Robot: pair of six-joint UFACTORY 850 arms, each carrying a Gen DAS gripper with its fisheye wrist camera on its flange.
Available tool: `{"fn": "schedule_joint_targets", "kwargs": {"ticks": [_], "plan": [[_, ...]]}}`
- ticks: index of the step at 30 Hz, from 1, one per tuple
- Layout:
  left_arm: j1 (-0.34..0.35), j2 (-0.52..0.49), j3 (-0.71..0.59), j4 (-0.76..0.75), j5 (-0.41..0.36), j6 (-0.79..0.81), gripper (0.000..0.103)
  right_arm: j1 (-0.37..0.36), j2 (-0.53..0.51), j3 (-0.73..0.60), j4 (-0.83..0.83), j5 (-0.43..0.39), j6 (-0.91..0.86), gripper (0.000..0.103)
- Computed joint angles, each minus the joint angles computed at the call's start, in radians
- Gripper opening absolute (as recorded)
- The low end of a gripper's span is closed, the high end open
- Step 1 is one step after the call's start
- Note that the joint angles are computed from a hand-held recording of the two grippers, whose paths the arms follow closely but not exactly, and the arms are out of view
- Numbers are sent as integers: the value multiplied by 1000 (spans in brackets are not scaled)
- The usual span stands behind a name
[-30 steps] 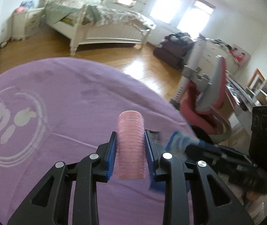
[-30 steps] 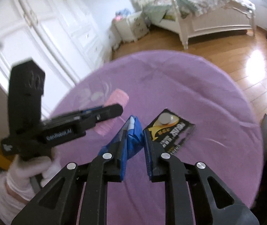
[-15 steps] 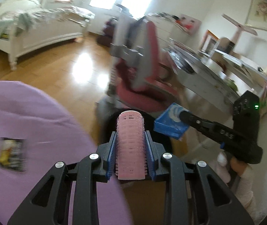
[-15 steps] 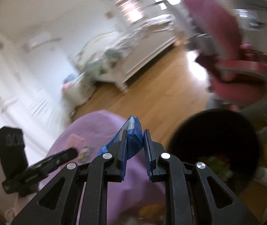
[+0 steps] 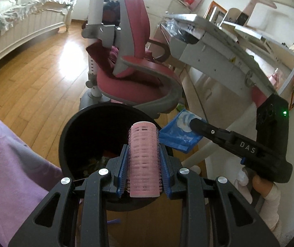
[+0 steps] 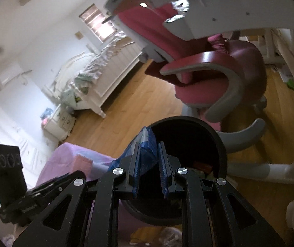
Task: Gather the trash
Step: 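Open both tools to drop the roller and box into the bin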
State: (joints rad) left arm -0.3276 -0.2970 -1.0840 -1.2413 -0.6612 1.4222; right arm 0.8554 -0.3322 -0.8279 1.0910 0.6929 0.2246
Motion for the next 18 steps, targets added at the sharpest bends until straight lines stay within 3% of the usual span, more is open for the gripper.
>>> {"fn": "schedule_joint_targets", "kwargs": {"ticks": [4,5,6,7,8,11,13,18], "plan": [[-32,-24,-26,50,45,-46,32,-6,-1,13,-19,5,45,18],[-40,-30,-33,74,59,-62,41,-12,-1,15,-33,2,64,19],[-47,-34,-38,89,76,-75,63,-16,0,21,-52,0,94,20],[-53,-31,-35,88,104,-75,76,-23,0,24,-73,-6,119,22],[-55,-23,-25,62,127,-53,90,-26,1,22,-83,-14,134,32],[-41,-2,-9,27,133,-9,90,-24,4,25,-76,-10,152,61],[-25,14,1,29,138,-12,90,-21,2,28,-71,3,154,73],[29,59,35,1,174,3,90,-15,-17,3,-91,-10,156,74]]}}
